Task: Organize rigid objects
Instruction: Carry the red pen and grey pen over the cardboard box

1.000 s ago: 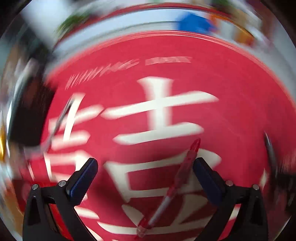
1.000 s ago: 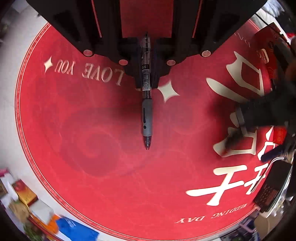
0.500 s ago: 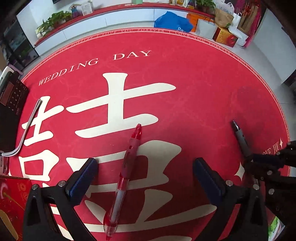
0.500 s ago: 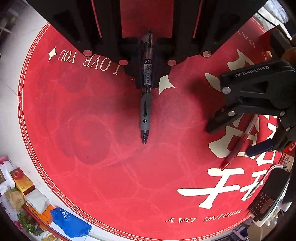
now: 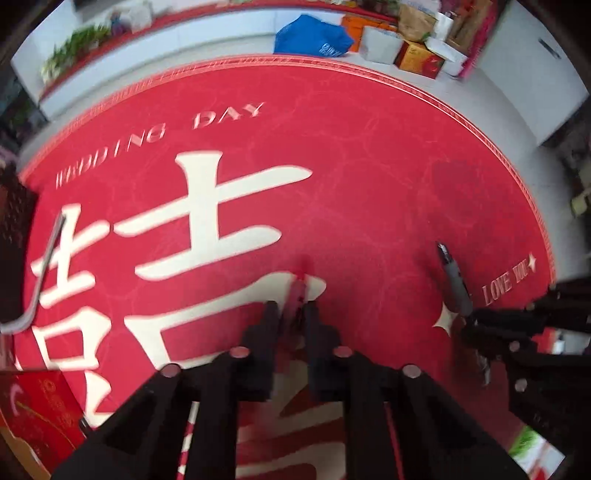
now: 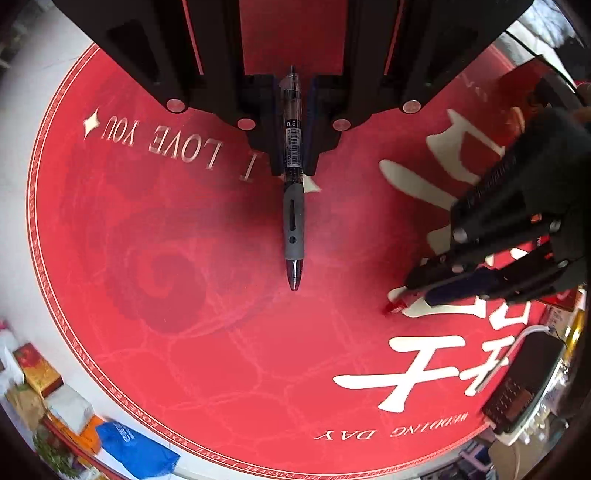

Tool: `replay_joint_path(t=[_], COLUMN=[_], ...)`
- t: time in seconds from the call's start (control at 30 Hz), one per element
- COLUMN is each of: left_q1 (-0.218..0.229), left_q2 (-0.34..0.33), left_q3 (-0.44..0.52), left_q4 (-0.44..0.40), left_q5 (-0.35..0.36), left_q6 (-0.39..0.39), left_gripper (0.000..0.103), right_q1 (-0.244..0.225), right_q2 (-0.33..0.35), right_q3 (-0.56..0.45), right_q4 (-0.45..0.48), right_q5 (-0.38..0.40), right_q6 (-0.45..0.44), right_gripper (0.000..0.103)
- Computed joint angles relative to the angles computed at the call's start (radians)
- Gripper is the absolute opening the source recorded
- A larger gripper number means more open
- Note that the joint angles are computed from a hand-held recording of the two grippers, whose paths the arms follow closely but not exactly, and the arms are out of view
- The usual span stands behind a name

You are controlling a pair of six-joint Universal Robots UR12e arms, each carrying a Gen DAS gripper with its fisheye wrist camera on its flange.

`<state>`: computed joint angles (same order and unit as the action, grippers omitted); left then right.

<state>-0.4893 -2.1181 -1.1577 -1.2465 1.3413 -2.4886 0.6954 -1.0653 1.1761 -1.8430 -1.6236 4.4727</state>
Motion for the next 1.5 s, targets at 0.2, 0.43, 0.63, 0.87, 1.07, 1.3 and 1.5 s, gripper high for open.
replay_joint_path(t=[0.2,0.43,0.63,0.87,1.07,1.3,1.5], left_q1=[0.010,0.017,0.017,0.040,0.055,0.064,0.061], left_q2=[0.076,0.118,0.111,0.115,0.153,0.195,0.228], left_q3=[-0.100,-0.184,-0.185,-0.147,-0.164,-0.175,-0.172], left_q4=[0.036,0.155,0.170,0.047,0.022,-0.028,-0.077], left_q5=[0.044,0.057,0.065,0.036,0.026,0.003,-0.016], left_q6=[0.011,0.072,0.049,-0.044,-0.056,-0.030,-0.022], left_gripper=[0.012,0.013,0.012,0.012,0.012,0.012,0.012], right_q1=[0.013,0.024,0.021,0.039,0.052,0.072,0.094], right_q2=[-0.021,0.019,0.027,0.014,-0.013,-0.009,-0.010], right_q3=[0.032,-0.017,-0.016,-0.025,-0.005,-0.039,-0.084], right_q4=[-0.042,0.026,0.014,-0.005,-0.047,-0.029,0.021], right_q5=[0.013,0.041,0.053,-0.010,-0.015,-0.007,-0.023], right_q6=[0.097,0.078,0.097,0.135,0.190,0.244,0.284], right_gripper=[0.011,0.011,0.011,0.011,0.011,0.011,0.011])
